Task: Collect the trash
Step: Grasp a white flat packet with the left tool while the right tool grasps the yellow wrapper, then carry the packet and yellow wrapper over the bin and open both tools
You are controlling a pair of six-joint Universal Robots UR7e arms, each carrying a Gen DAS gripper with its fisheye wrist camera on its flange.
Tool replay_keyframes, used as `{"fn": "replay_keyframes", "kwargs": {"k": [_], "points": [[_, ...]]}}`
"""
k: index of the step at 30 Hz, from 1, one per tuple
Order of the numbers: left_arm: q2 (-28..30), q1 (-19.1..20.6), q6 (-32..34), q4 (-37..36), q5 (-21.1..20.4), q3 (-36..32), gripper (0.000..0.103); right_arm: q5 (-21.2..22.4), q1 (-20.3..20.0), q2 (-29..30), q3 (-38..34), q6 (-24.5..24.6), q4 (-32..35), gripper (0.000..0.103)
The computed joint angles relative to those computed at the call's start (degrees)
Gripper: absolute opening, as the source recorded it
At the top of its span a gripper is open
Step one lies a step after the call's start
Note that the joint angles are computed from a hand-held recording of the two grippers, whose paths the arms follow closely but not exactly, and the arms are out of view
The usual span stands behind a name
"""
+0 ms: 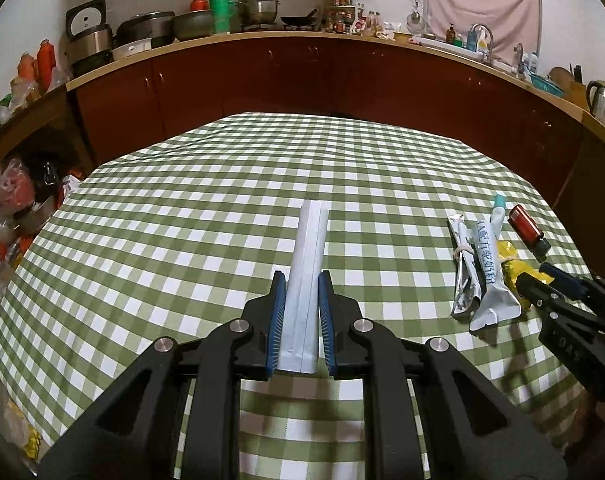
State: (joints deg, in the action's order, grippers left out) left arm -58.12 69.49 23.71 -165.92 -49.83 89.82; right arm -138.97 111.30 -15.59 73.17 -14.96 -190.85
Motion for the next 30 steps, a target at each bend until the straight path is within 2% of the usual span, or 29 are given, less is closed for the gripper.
{"fn": "replay_keyframes", "kwargs": {"k": [5,12,22,30], "points": [[0.40,-0.29,0.24,-0.57,-0.14,0.67,0.017,0.38,-0.03,-0.36,0.81,-0.15,-0.38,0.022],[-0.06,-1.30,0.04,-1.71,-0.73,2.70,0.017,0.16,0.44,-0.99,2.86,-2.51,-6.17,0.021],[-0.79,-4.85,0.29,-3.10,-2.99,7.51,0.017,-1.95,0.28,-5.64,11.45,-5.01,-17.59,0.021],[0.79,-8.51,-0.84,-2.85,-5.51,10.21,0.017,-4.71,-0.98,-10.13,19.09,-5.13,-26.01,0.021]]}}
